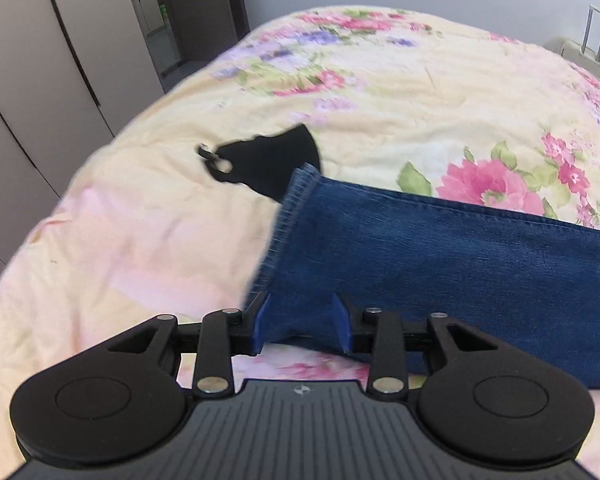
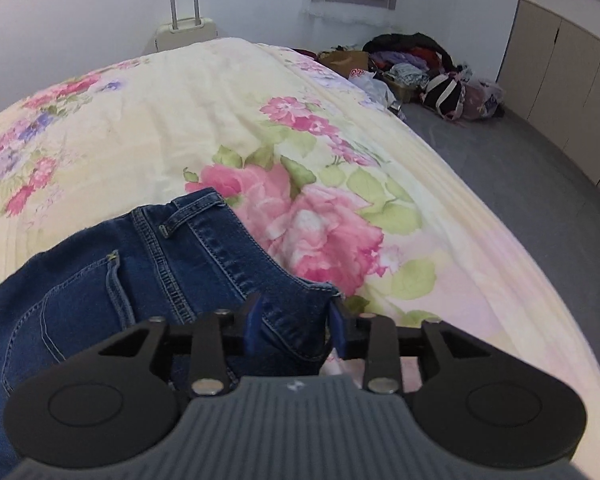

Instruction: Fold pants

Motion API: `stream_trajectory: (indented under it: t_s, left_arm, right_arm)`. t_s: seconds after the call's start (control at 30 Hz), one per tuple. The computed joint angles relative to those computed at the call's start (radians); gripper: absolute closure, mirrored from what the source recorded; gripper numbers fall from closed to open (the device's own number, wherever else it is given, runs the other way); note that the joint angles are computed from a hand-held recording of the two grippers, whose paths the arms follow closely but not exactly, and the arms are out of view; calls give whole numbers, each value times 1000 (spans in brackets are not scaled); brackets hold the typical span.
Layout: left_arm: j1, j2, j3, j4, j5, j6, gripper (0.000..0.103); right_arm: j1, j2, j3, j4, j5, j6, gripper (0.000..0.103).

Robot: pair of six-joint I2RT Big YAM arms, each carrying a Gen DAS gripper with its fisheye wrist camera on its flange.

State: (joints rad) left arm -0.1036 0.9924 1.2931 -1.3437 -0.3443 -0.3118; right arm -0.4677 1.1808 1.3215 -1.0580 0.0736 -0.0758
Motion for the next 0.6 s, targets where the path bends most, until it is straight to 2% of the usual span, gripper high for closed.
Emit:
stream_trajectory:
  t_s: [0.07,0.1,0.17,0.27,0.33,0.5,0.6]
  left_arm:
    - [39,-25,21,-21,6,26,61]
    - [71,-40,36,-35,20,42,61]
    - [128,-63,59,-55,65,77,61]
    - [193,-92,77,-76,132,105,58]
    - [243,-118,68,-75,212,108,55]
    - [339,-176,-17,-46,466,47,51]
    - [345,-215,-102,-8,574,-14,47]
  right_arm:
    - [74,-6,10,5,179,-33,47]
    - [96,0,24,-8,246,-40,46]
    - [107,16,65,-52,295,-13,47]
    - [98,4,120,-109,176,79,47]
    - [129,-19,129,-123,100,88,47]
    - [320,-61,112,-120,-42,85,55]
    - [474,-60,92,-90,-58,75,59]
